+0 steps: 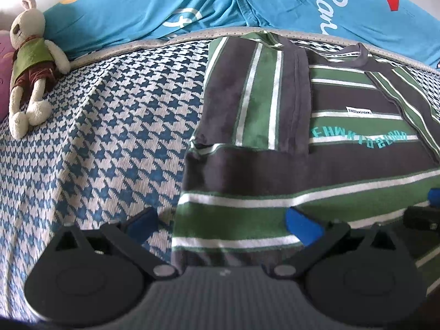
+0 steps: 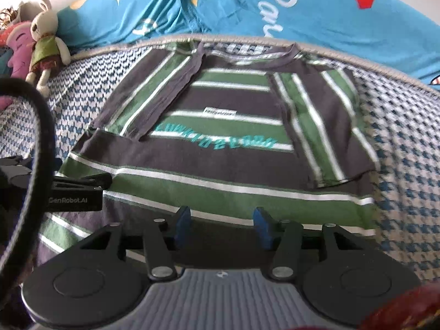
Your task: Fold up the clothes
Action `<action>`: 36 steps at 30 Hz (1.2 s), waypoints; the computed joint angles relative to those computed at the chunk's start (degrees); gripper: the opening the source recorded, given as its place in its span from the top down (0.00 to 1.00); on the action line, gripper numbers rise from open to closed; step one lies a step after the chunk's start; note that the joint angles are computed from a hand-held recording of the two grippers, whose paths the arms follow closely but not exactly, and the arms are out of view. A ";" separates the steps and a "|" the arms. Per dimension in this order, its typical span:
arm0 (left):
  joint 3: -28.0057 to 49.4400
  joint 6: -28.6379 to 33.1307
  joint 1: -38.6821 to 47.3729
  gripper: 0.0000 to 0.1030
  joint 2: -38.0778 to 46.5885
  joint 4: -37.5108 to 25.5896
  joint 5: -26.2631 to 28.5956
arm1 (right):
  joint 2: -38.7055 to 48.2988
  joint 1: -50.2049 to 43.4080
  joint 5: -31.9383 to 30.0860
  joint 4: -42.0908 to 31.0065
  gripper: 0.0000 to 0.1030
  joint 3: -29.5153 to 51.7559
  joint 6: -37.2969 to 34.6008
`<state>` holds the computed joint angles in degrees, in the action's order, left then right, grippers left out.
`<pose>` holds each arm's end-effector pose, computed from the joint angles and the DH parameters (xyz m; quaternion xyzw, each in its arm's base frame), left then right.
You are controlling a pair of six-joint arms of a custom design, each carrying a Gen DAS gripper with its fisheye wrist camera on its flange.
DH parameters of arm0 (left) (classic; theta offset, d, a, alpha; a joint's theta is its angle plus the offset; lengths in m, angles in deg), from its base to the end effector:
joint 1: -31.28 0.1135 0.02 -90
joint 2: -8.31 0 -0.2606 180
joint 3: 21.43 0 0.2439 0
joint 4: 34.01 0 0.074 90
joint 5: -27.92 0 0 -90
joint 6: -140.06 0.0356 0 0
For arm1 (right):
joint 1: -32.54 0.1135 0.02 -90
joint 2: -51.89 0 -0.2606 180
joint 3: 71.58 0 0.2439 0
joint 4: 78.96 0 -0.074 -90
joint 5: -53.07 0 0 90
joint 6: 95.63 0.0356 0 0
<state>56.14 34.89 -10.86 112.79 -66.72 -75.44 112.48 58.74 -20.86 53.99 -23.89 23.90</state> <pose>0.2707 -0.2338 0.1617 0.1939 0.9392 -0.0263 0.2822 0.1694 0.0724 0.1924 0.0640 0.9549 0.0006 0.2900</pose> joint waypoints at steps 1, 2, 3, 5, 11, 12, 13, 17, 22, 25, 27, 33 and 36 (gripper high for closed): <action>0.22 0.10 0.09 0.00 0.02 -0.42 0.21 | -1.85 -0.63 0.03 -0.88 0.51 -0.25 -0.86; 0.44 0.21 0.18 0.00 0.03 -0.83 0.42 | -3.77 -1.40 0.04 -1.86 0.51 -0.54 -1.61; 0.66 0.31 0.27 0.00 0.05 -1.24 0.62 | -5.71 -2.24 0.01 -2.89 0.51 -0.80 -2.37; 1.11 0.52 0.46 0.00 0.08 -2.07 1.04 | -8.82 -5.01 -0.54 -4.15 0.51 -1.40 -4.32; 2.32 1.88 1.28 0.00 -0.38 -4.71 2.80 | -12.02 -14.75 -1.64 -3.68 0.51 -2.43 -9.45; 2.74 2.38 1.39 0.00 -0.37 -5.41 3.06 | -12.58 -16.64 -2.14 -3.37 0.51 -2.60 -10.31; 3.07 2.69 1.54 0.00 -0.37 -5.99 3.29 | -13.09 -18.56 -2.68 -3.04 0.51 -2.76 -11.18; 4.00 2.62 2.64 0.00 -1.12 -7.93 5.83 | -14.04 -28.28 -7.63 -0.44 0.55 -3.24 -14.98; 4.86 0.60 3.66 0.00 -1.81 -6.91 6.28 | -12.23 -38.29 -14.22 4.09 0.75 -3.73 -15.31; 6.07 -1.76 3.89 0.00 -1.17 -7.00 6.24 | -10.80 -41.28 -16.46 7.13 0.78 -4.12 -14.03; 6.73 -3.37 4.32 0.00 -0.85 -6.92 7.53 | -9.60 -41.51 -15.70 10.00 0.78 -4.56 -13.61; 6.14 -3.51 4.31 0.00 -1.15 -5.57 9.12 | -3.23 -44.42 -19.34 15.08 0.78 -4.52 -13.11; 5.93 -3.08 3.88 0.00 -1.18 -5.22 8.68 | -0.28 -45.81 -20.99 16.90 0.78 -4.37 -13.40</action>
<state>62.06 31.81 -6.98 111.61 -71.94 -66.76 112.20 12.93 -41.85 70.89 -28.25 10.50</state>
